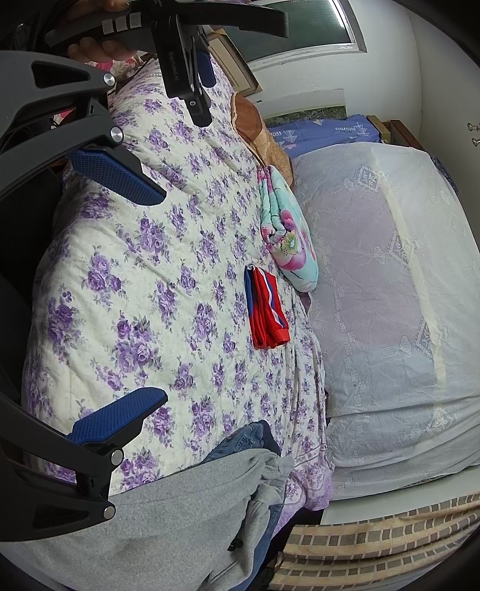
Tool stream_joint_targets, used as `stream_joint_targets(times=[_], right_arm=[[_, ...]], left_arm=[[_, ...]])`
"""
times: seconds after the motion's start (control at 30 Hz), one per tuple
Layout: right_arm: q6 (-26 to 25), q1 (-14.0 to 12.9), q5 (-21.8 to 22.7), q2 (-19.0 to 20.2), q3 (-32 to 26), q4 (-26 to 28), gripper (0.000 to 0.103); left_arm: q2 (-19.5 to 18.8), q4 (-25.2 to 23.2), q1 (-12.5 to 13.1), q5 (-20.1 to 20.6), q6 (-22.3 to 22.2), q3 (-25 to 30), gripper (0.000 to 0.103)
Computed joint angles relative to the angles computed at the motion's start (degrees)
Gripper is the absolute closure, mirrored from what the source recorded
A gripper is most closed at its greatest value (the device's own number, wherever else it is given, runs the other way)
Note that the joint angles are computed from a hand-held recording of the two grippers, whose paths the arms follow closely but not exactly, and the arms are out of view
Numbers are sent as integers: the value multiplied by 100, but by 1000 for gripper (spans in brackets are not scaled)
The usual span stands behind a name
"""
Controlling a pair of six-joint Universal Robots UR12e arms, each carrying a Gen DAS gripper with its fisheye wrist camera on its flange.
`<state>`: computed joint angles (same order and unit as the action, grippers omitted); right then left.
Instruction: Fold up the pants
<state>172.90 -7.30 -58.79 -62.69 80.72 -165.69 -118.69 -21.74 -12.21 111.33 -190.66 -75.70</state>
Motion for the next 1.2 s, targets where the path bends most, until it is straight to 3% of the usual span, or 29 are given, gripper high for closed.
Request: stream_joint_targets(times=[0.83, 1.07, 1.2], right_arm=[[-22, -8, 21, 12, -9, -8, 3], [-26, -6, 20, 10, -5, -7, 3], [-30, -6, 23, 9, -3, -6, 3]], left_arm=[[-47, 35, -56, 252, 149, 75, 5], [29, 86, 11, -245, 156, -11, 5], [30, 73, 3, -243, 171, -11, 5]])
